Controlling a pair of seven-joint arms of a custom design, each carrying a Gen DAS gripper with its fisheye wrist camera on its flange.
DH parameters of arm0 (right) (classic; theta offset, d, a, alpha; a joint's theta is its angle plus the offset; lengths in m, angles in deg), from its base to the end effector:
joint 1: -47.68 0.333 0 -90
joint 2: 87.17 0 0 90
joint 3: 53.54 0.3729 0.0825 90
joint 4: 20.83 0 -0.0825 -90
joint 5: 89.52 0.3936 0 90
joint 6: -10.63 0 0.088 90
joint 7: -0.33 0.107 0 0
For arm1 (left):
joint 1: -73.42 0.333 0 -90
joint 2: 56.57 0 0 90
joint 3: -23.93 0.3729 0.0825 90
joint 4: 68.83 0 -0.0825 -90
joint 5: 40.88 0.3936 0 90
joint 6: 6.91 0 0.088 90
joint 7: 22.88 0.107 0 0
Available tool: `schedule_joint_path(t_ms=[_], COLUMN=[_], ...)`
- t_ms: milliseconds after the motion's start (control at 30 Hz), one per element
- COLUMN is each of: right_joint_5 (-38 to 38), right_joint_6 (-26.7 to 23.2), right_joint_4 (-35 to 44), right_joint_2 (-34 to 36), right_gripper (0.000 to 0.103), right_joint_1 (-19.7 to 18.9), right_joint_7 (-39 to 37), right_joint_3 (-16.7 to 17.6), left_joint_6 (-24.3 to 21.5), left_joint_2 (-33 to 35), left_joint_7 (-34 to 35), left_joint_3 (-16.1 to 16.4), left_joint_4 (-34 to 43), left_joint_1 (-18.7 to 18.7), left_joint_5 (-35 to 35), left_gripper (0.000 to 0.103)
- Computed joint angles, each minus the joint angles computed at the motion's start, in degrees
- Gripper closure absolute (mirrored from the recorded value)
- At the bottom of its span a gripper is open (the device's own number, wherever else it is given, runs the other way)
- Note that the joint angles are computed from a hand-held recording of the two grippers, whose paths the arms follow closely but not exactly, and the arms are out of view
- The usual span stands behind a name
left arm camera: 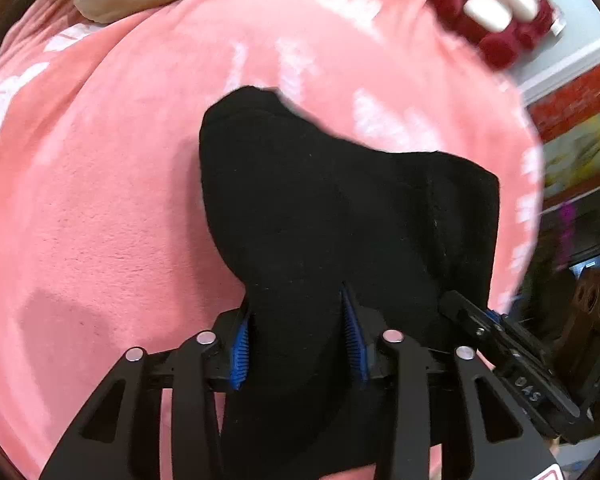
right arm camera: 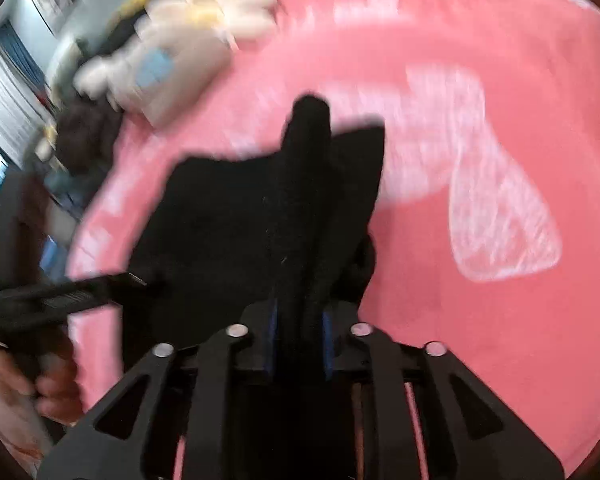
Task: Fold small clothes
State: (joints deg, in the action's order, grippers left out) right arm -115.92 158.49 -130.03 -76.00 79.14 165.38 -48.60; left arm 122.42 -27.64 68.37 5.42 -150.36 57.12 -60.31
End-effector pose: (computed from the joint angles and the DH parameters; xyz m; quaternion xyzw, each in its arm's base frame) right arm 0.5296 0.3954 0.4997 -0.5511 0.7859 -0.1102 0.2579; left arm 0.6537 -0.3978 0.5042 0.5341 -0.7989 0.2527 0.1122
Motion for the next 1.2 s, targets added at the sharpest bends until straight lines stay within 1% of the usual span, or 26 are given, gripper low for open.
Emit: schedule_joint_path(t_ms=[33, 67, 100, 133, 167, 200, 267, 300, 333, 367, 400, 433, 467, 500, 533, 567, 600, 633, 667, 700, 767, 867, 933, 1000, 1033, 1200], right_joint_5=[-1.0, -1.8, -4.4, -10.6, -14.1, -13.8, -7.8, -3.7, -2.8, -5.5, -5.9, -7.5, -9.5, -12.3, -14.0, -15.8, -18.3, -20.1, -21.4, -21.8, -21.6, -20.6, -19.7, -19.1, -18.5, -17.8], right_joint_6=[1.5, 1.9, 0.9, -1.4, -2.2, -2.1, -1.8, -4.4, -6.4, -6.9, -7.8, -8.1, -9.4, -11.2, -13.5, -16.2, -19.1, -21.3, -24.7, -28.6, -30.3, -31.7, -31.6, -32.1, -31.8, -34.6], right_joint_4=[-1.2, -1.9, -2.2, -2.7, -3.4, -4.1, -4.5, -3.5, -3.3, -3.6, -3.5, -3.8, -3.9, -3.6, -3.2, -2.4, -1.9, -1.6, -1.0, 0.3, 0.9, 1.0, 0.6, 0.2, -0.1, 1.0], right_joint_2=[-0.9, -2.1, -3.2, -5.4, -6.9, -7.7, -6.7, -4.5, -3.6, -4.1, -5.1, -6.4, -7.6, -8.5, -9.3, -9.6, -9.8, -9.7, -9.4, -8.3, -7.3, -6.0, -5.6, -5.8, -5.9, -5.3], right_gripper=[0.075, 0.075, 0.075, 0.076, 0.081, 0.082, 0.082, 0.082, 0.082, 0.082, 0.082, 0.082, 0.08, 0.077, 0.067, 0.051, 0.043, 0.03, 0.021, 0.019, 0.019, 0.019, 0.019, 0.019, 0.019, 0.019], right_joint_1=[0.1, 0.4, 1.0, 2.4, 2.7, 2.4, 1.1, 0.9, 1.2, 2.1, 2.5, 2.9, 3.4, 3.8, 4.4, 5.1, 5.9, 6.4, 7.3, 8.4, 9.4, 11.0, 11.7, 12.3, 12.4, 13.1], right_joint_7=[1.8, 3.9, 6.7, 12.1, 15.4, 16.1, 10.9, 6.0, 4.0, 6.1, 7.4, 9.7, 11.8, 14.5, 16.1, 17.7, 20.0, 21.4, 22.6, 23.6, 24.8, 27.8, 30.1, 31.9, 32.4, 31.5], right_joint_3=[-0.4, -0.6, -0.8, -1.1, -0.4, 0.7, 2.7, 3.7, 4.1, 3.7, 3.7, 3.8, 4.2, 4.8, 5.8, 6.8, 7.9, 8.6, 9.4, 10.3, 10.4, 10.3, 10.0, 9.9, 9.8, 9.8], left_joint_6=[0.7, 1.5, 1.8, 2.6, 3.7, 5.7, 9.2, 10.2, 10.4, 10.0, 9.7, 10.4, 11.6, 12.8, 13.6, 15.5, 17.2, 18.3, 19.0, 19.4, 20.7, 21.9, 23.3, 23.2, 23.3, 23.3], left_joint_2=[0.2, 0.1, -0.5, -2.0, -4.6, -6.8, -10.6, -11.0, -12.0, -11.9, -12.1, -13.3, -14.7, -16.7, -18.2, -20.2, -22.5, -23.7, -24.8, -25.3, -27.2, -28.7, -29.7, -30.0, -30.0, -29.5], left_joint_7=[-1.7, -2.3, -3.0, -4.8, -4.5, -4.8, -5.4, -6.7, -7.8, -6.9, -8.0, -9.2, -8.9, -8.1, -8.3, -8.0, -7.0, -7.0, -7.3, -7.1, -6.6, -5.5, -3.6, -3.1, -2.6, 0.5], left_joint_3=[1.2, 1.6, 1.8, 2.5, 2.9, 3.1, 3.5, 3.7, 4.2, 4.3, 4.6, 5.0, 4.8, 4.4, 3.9, 3.6, 3.3, 3.1, 3.0, 2.9, 2.7, 2.6, 2.5, 2.5, 2.5, 2.4], left_joint_4=[-0.2, -0.6, -1.0, -2.2, -5.4, -8.1, -12.2, -13.0, -14.6, -14.7, -15.0, -17.0, -19.2, -22.1, -23.9, -27.0, -30.0, -31.6, -33.0, -33.9, -36.7, -39.5, -41.4, -42.6, -42.9, -43.3], left_joint_1=[-1.2, -1.3, -1.3, -1.7, -1.2, -1.5, -2.0, -2.7, -3.7, -3.6, -4.7, -5.5, -5.1, -4.3, -4.0, -3.5, -2.8, -2.7, -2.8, -2.9, -3.0, -3.1, -3.3, -3.4, -3.5, -4.0], left_joint_5=[2.2, 2.9, 3.3, 5.3, 5.8, 7.0, 9.4, 11.4, 14.4, 16.2, 19.1, 22.2, 22.7, 21.9, 21.0, 20.0, 18.3, 17.8, 17.9, 18.1, 18.7, 18.7, 16.1, 15.5, 15.2, 11.1], left_gripper=[0.045, 0.042, 0.042, 0.042, 0.043, 0.043, 0.041, 0.041, 0.041, 0.041, 0.041, 0.041, 0.04, 0.039, 0.033, 0.026, 0.025, 0.024, 0.022, 0.022, 0.022, 0.022, 0.022, 0.022, 0.022, 0.022])
